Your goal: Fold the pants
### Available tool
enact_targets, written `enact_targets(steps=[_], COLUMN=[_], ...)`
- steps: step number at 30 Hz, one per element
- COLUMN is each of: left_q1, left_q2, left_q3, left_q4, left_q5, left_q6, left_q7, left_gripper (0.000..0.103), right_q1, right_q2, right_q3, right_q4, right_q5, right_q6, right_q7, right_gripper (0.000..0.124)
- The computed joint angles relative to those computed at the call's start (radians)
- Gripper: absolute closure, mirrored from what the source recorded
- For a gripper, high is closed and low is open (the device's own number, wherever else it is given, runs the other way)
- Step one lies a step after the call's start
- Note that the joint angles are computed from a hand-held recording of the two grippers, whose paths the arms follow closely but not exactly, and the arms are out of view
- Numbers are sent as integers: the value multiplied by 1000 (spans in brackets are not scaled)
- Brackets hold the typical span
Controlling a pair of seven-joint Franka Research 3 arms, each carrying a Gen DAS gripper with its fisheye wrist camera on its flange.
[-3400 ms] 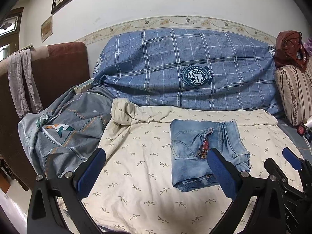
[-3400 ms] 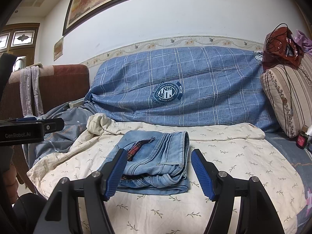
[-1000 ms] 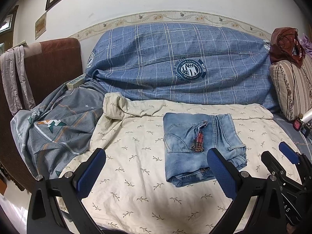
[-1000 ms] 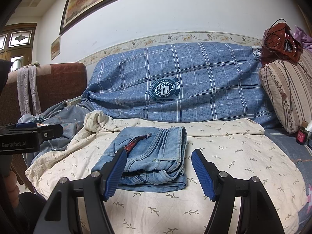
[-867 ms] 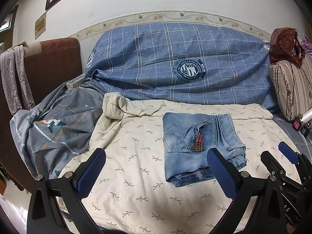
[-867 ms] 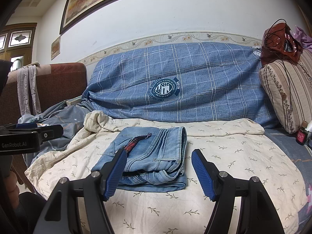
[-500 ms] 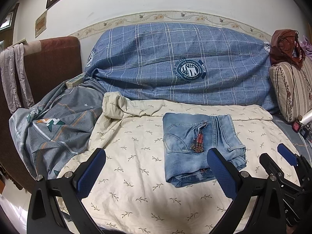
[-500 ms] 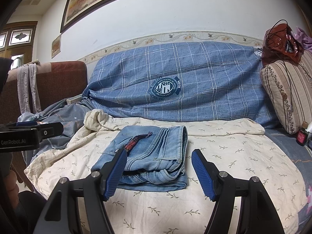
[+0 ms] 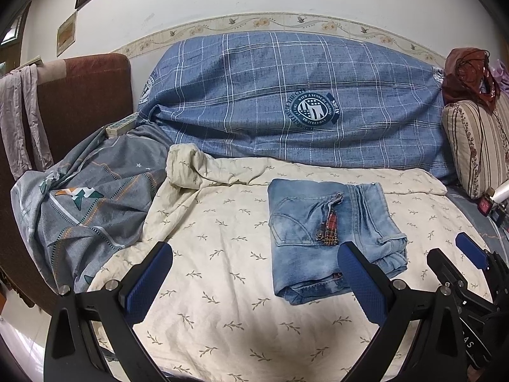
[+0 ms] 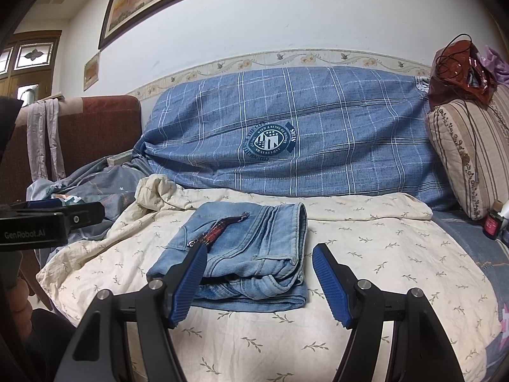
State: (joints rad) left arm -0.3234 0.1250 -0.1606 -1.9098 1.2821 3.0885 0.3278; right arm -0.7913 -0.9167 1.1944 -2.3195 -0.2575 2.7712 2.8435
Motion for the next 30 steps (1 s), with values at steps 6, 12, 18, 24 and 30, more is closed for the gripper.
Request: enact_targets(steps=[6,12,18,24,30], left_q1=[5,0,-4,-3,-15], left_q2=[24,46,52,52,49], left_q3=[12,26,41,46,60], left_q4=[9,16,15,6,5], left_q5=[-22,-46,-54,-105,-88], left_q6=[5,-4,8,23,28], left_q7=[14,35,40,82,69], left_gripper=[0,0,0,0,0], right_q1=[-17,-36,-48,-51,-44], right_q2=[16,31,33,32,29], right_q3=[19,39,51,54,43], right_q4=[20,44,54,56,43], right_q5=[-4,-1,13,27,42], right_q6=[-13,-28,-33,-33,-25], right_q7=[-13,-34,-48,-56,-41], right_gripper=[52,52,52,52,52])
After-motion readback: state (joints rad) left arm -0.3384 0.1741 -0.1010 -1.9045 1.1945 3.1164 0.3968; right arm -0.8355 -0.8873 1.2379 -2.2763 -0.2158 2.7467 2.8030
